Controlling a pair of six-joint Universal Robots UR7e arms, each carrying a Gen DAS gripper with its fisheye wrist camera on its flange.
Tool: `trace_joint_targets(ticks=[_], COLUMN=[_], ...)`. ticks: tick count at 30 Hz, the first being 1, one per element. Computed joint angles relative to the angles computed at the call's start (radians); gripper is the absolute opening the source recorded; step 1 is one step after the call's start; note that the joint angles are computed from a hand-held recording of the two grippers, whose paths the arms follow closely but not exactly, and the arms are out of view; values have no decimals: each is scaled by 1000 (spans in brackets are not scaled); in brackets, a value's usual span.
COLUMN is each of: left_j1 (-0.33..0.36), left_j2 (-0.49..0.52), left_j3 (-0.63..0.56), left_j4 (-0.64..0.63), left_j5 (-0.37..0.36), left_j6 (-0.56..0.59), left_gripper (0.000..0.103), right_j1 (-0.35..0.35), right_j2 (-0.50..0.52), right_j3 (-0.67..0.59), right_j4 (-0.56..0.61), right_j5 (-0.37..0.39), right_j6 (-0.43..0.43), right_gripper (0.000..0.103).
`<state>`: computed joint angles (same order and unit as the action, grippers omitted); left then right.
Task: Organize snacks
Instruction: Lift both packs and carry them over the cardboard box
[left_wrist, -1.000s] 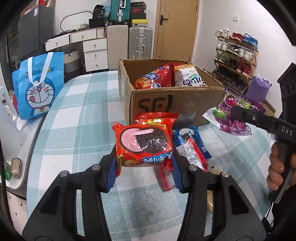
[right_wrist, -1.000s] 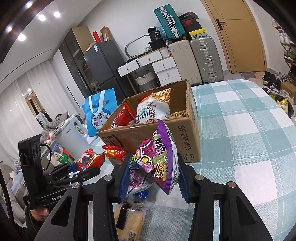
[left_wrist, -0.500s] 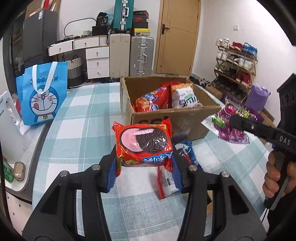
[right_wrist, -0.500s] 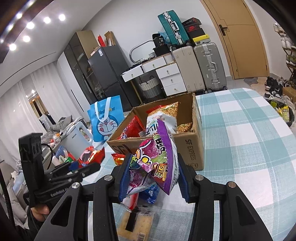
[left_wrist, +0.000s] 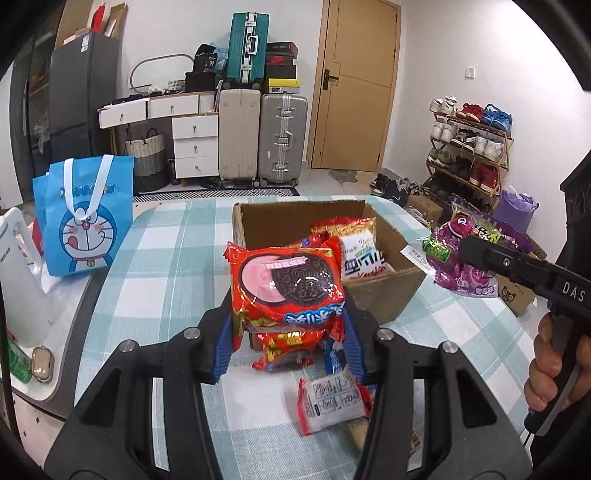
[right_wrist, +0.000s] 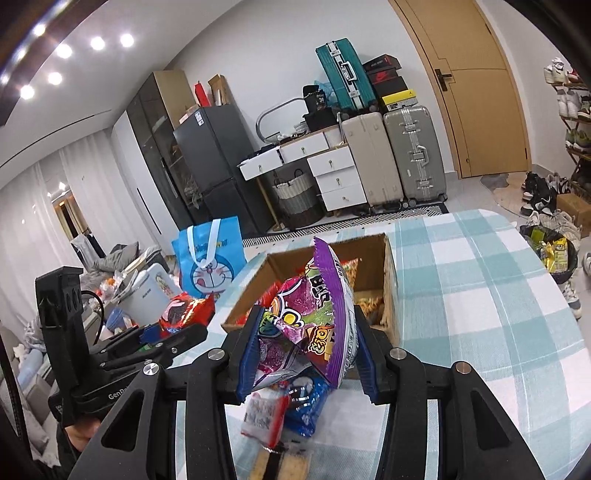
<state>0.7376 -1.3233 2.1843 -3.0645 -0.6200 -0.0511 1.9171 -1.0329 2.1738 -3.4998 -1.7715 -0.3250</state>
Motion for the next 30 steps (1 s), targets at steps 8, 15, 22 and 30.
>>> trace_joint_targets(ticks=[8,15,22,30], left_j1=[8,39,73,114], left_j2=[60,106,157,212], left_j3=[-83,-145,-206,-270], left_j4=[-17,-31,-41,-36], left_j5=[-9,-21,-33,-51], left_j6=[40,83,128,162], left_gripper=[46,46,46,46], right_j1=[7,11,8,1], right_j2=[25,67,103,149], right_j3=[-53,-116,-164,-226], right_j4=[17,40,65,100], right_j5=[-10,-23,-34,-55], right_j6=[13,27,29,34], right_gripper=[45,45,45,45])
